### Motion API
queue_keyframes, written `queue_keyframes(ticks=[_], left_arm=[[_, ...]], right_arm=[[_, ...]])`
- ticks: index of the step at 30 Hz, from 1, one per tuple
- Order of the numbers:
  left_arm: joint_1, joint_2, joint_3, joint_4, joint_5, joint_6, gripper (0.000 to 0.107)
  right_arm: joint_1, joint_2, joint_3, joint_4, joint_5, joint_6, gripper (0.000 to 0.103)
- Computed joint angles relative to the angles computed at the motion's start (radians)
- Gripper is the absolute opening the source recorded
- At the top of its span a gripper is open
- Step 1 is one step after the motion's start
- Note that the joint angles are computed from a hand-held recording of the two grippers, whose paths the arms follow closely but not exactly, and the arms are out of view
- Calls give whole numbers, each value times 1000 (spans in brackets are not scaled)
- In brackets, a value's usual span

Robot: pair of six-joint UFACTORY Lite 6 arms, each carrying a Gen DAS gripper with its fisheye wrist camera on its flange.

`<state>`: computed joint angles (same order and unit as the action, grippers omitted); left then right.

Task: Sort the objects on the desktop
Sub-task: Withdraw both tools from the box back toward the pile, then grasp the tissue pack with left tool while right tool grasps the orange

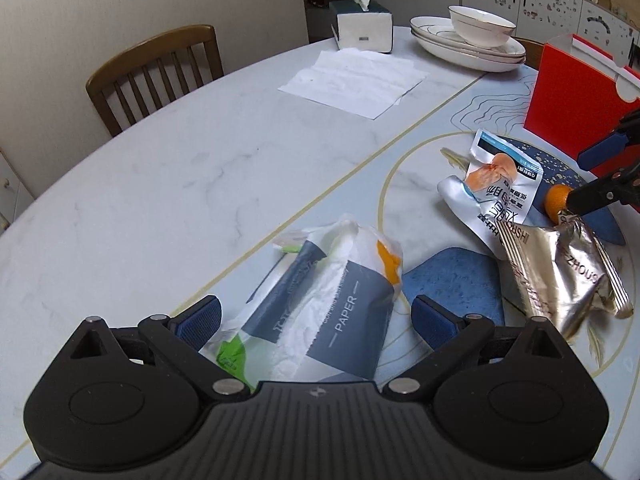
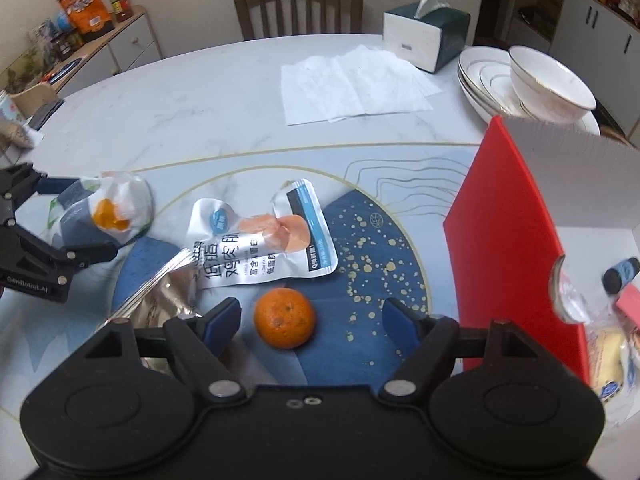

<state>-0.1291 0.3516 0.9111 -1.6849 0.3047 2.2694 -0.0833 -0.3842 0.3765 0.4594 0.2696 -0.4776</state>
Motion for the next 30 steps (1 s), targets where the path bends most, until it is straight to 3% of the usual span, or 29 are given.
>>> queue_keyframes(ticks=[5, 15, 22, 25, 30], left_arm=[[4, 30, 23, 38, 7, -58, 102], [8, 37, 25, 39, 4, -107, 98], [5, 18, 10, 30, -16, -175, 82], [2, 7, 5, 20, -26, -186, 73], [-13, -19, -24, -36, -43, -164, 66]], right_arm=[[21, 54, 10, -29, -32, 56, 74], [29, 93, 5, -6, -44, 36, 57], [38, 94, 1, 6, -64, 17, 54], [36, 97, 1, 53, -69, -34, 51], [33, 83, -6, 137, -59, -133, 40]])
